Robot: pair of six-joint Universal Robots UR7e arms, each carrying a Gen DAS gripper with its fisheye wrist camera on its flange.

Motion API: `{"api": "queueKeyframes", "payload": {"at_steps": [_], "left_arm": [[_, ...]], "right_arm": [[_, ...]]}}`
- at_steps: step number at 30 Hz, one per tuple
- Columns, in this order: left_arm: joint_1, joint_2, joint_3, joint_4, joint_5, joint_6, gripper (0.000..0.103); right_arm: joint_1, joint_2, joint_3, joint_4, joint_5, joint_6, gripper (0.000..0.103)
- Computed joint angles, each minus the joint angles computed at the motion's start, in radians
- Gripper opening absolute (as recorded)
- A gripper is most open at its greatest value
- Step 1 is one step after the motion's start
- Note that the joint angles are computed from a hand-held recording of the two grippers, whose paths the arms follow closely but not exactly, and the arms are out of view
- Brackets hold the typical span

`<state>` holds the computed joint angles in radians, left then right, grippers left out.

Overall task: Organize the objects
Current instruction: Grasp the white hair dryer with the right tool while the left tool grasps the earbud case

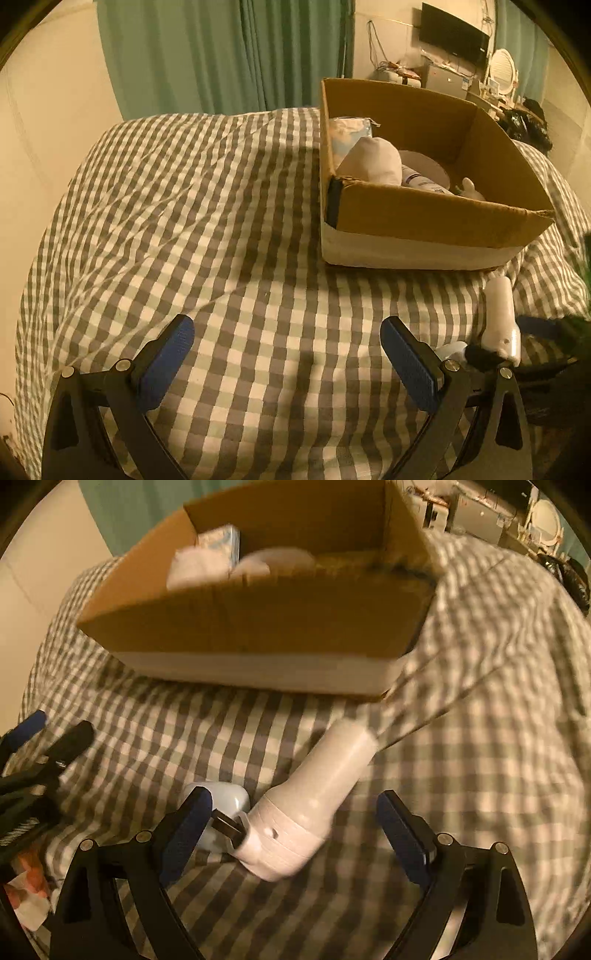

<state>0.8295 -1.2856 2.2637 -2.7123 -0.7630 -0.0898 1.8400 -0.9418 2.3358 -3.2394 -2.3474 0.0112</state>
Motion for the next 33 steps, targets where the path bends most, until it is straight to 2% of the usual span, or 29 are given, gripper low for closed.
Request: {"api": "queueKeyframes", "payload": {"at_steps": [2,3,4,5,8,16,19,21,24,27,29,33], "left_arm": [[0.000,0.000,0.005,-0.004,0.002,0.000,0.103],[0.000,0.000,0.008,-0.004,0.005,0.001,0.103],[-0.002,0.001,0.013,-0.003,0.010,0.001,0.103],[-0.003,0.001,0.013,0.002,0.015,-0.002,0.103],[-0.010,0.002,0.023,0.000,0.023,-0.003,0.103],[-0.051,0.010,0.044,0.023,0.023,-0.013,0.103],[-0.068,0.027,0.041,0.050,-0.008,-0.031,0.103],[-0.075,0.045,0.039,0.060,-0.044,-0.037,0.103],[-0.068,0.075,0.026,0.074,-0.139,-0.028,0.103],[-0.075,0.114,0.026,0.066,-0.135,-0.016,0.103],[-0.077,0.138,0.025,0.049,-0.131,-0.004,0.103],[-0.064,0.172,0.006,0.045,-0.173,0.008,0.101]], "right_arm": [[0.000,0.037,-0.017,0.018,-0.046,0.001,0.091],[0.002,0.040,-0.016,0.007,-0.033,-0.016,0.090],[0.004,0.038,-0.013,0.002,-0.027,-0.023,0.085],[0.006,0.035,-0.009,-0.004,-0.024,-0.030,0.073],[0.007,0.021,0.014,-0.039,-0.012,-0.043,0.069],[0.080,-0.030,0.068,-0.087,-0.044,-0.098,0.067],[0.119,-0.049,0.086,-0.124,-0.125,-0.134,0.067],[0.119,-0.070,0.098,-0.135,-0.146,-0.147,0.067],[0.096,-0.111,0.112,-0.155,-0.140,-0.163,0.067],[0.079,-0.122,0.121,-0.191,-0.121,-0.176,0.067],[0.094,-0.112,0.119,-0.182,-0.115,-0.140,0.067],[0.067,-0.099,0.111,-0.185,-0.081,-0.135,0.067]]}}
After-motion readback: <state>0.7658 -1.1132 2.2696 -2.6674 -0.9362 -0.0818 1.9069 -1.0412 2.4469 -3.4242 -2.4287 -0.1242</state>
